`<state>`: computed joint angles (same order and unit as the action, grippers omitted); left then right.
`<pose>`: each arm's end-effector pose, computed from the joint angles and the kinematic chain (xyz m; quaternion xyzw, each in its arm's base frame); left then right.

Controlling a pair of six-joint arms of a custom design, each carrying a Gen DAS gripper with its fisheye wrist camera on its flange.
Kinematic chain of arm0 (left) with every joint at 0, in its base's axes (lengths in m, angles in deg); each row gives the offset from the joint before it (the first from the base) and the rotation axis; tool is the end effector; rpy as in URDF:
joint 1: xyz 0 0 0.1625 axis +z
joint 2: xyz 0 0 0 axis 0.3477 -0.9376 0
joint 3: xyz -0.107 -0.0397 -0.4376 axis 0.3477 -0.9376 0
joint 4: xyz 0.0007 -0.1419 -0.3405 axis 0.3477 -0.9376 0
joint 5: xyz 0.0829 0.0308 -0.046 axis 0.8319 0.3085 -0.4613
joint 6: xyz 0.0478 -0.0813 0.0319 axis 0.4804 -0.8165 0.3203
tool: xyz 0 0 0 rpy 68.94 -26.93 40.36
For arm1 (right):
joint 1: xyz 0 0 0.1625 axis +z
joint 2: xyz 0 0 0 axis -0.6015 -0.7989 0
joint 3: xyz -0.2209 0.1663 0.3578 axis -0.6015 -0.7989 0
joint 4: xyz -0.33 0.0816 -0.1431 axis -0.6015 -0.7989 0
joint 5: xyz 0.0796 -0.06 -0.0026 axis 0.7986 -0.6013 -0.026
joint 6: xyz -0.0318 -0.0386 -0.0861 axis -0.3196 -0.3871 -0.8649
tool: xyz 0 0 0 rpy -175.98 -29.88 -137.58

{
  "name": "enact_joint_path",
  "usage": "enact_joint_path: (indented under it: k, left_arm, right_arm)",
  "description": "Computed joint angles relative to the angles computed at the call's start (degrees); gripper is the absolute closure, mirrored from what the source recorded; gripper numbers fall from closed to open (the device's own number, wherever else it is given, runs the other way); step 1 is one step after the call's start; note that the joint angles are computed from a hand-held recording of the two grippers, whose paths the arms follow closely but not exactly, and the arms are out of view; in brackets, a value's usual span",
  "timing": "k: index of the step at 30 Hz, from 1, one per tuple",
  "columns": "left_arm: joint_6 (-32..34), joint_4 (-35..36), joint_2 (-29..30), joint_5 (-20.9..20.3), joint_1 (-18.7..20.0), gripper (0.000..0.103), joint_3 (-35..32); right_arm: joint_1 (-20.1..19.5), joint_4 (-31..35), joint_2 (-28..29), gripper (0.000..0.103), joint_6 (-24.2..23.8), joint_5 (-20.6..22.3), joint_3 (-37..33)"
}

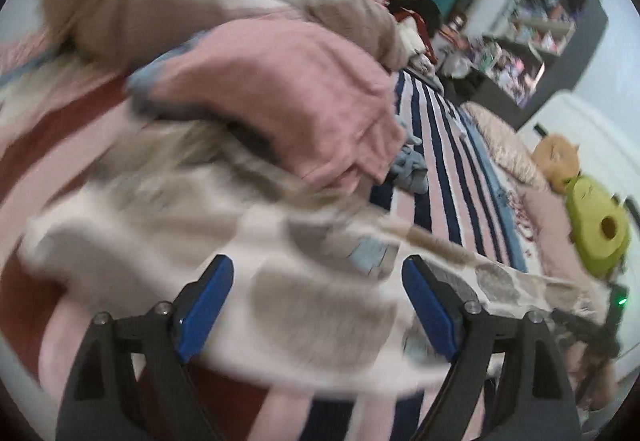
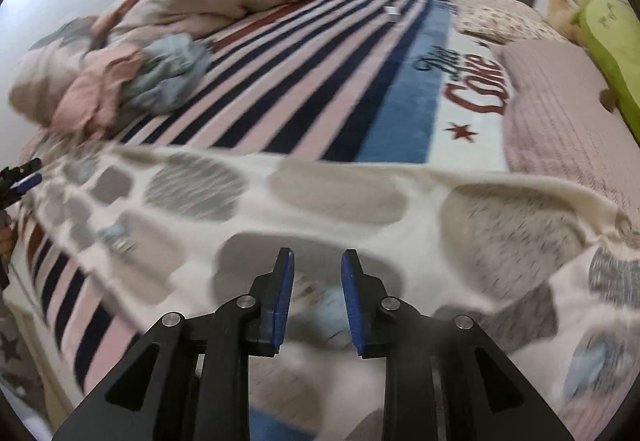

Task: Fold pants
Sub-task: 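Grasp the pants fabric with the left tool and fold it over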

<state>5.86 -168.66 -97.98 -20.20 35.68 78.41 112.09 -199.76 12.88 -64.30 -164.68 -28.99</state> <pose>-0.2169 -0.6940 0.0365 -0.0690 0.8738 -0.4386 0.1982 -0.1082 -0.8271 0.3830 0.2786 -0.8982 0.1921 0.2807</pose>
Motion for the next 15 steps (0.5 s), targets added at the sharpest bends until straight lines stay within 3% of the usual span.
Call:
enact_joint_path:
  k: [3, 6, 9, 15]
  left_arm:
    - [-3.84, -8.61, -2.9, -8.25, 0.86, 0.019, 9.51]
    - [-5.27, -10.24, -2.66, -10.53, 1.81, 0.02, 11.18]
    - [-6.7, -16.26, -1.96, -16.29, 4.51, 0.02, 12.09]
    - [-3.15, -19.02, -0.7, -8.34, 6.04, 0.02, 8.12]
  right_arm:
    - [0.23, -0.79, -2.59, 0.084, -0.49, 0.95, 5.2]
    - [0.58, -2.09, -4.22, 0.084, -0.83, 1.78, 8.82]
    - [0.96, -2.81, -4.91, 0.084, -0.76, 2.47, 10.44]
    - [1.28, -3.02, -5.27, 0.084, -0.24, 2.55, 11.3]
